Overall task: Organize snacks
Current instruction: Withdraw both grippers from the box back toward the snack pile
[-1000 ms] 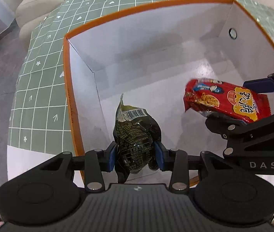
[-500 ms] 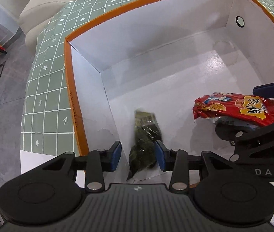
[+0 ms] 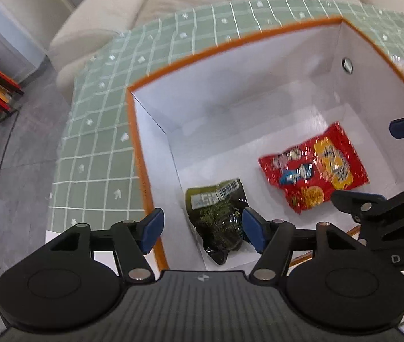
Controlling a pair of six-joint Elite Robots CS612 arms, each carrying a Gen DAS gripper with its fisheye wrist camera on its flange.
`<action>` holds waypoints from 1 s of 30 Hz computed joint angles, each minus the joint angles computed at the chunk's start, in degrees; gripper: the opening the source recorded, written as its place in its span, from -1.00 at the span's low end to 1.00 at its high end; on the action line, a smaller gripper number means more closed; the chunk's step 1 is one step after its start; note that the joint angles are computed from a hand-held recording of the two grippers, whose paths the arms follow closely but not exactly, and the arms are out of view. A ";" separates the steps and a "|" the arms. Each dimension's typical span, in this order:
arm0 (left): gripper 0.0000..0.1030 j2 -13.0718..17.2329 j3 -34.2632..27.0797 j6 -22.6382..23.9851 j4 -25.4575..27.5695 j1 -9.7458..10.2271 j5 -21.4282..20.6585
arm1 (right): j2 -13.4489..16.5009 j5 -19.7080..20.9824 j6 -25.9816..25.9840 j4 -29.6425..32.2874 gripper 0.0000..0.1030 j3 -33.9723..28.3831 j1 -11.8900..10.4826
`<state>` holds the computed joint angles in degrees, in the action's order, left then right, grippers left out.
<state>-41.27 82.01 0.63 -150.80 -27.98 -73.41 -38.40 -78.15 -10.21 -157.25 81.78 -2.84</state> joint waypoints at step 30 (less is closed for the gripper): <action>0.44 -5.24 15.87 -8.33 -32.65 -4.21 -7.75 | -8.03 -6.69 1.72 -37.11 0.87 22.24 -3.70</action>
